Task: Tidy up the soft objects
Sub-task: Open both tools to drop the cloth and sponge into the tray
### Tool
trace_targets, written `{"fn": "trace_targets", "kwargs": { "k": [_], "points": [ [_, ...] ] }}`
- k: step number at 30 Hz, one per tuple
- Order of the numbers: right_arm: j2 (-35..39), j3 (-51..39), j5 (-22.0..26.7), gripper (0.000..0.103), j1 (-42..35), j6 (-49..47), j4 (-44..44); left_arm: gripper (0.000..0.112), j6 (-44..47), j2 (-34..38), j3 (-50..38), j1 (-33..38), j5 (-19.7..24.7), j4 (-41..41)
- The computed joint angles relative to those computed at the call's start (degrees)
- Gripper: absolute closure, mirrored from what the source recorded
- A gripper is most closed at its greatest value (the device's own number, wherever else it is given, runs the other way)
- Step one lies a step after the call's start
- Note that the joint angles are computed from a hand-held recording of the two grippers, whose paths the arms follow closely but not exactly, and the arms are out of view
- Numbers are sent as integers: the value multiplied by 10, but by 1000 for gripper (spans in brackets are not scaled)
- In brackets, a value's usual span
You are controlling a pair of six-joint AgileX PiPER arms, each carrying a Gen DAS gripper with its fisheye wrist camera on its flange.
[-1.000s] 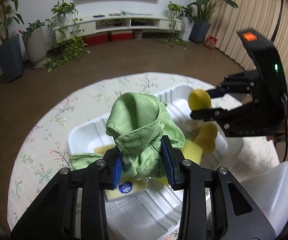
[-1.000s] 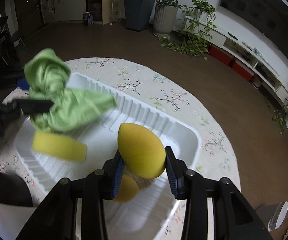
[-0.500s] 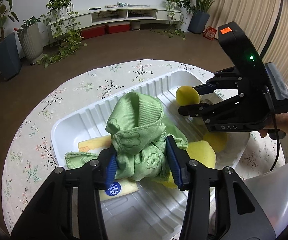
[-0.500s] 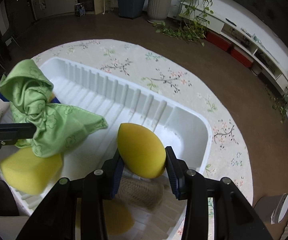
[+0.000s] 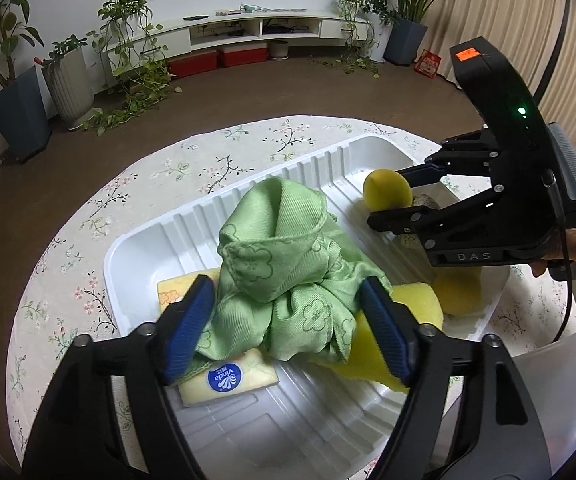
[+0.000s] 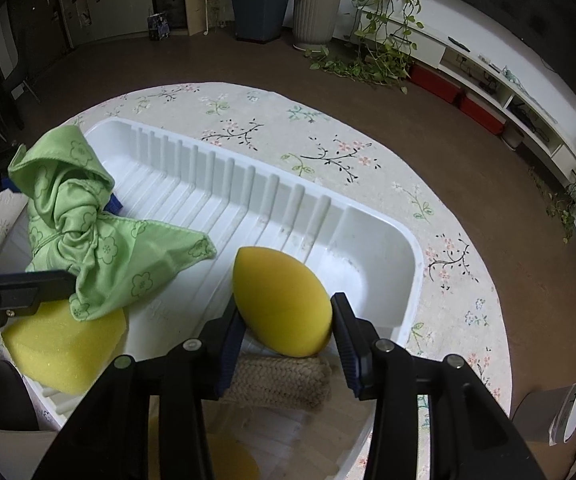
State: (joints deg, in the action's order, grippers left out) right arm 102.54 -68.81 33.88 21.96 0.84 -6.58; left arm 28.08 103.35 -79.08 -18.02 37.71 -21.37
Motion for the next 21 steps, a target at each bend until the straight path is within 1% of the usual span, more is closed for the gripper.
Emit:
{"fn": "trace_targets", "kwargs": {
  "k": [2, 3, 4, 5, 8, 11, 15, 21],
  "points": [
    [0, -2, 2, 55, 1, 3, -3, 29, -2, -4, 5, 2, -4, -2],
    [-1, -1, 2, 53, 0, 4, -5, 21, -2, -5, 6, 2, -4, -4],
    [-3, 0, 1, 48, 0, 6, -6, 14, -3, -6, 7, 3, -4, -3],
    [-7, 3, -2, 42, -1, 7, -7, 13, -1, -9, 8, 5, -4, -4],
    [-21, 13, -11, 30, -3, 3, -4, 9, 6, -16, 12, 10, -3, -12],
    [-40, 23, -17, 26, -4, 10, -10, 9, 7, -29, 19, 19, -6, -20],
    [-67, 37, -23, 25, -12, 14, -13, 9, 27, -49, 29, 31, -5, -43],
    [-99, 50, -13, 21, -17, 14, -14, 9, 30, -77, 46, 39, -8, -50]
  ]
}}
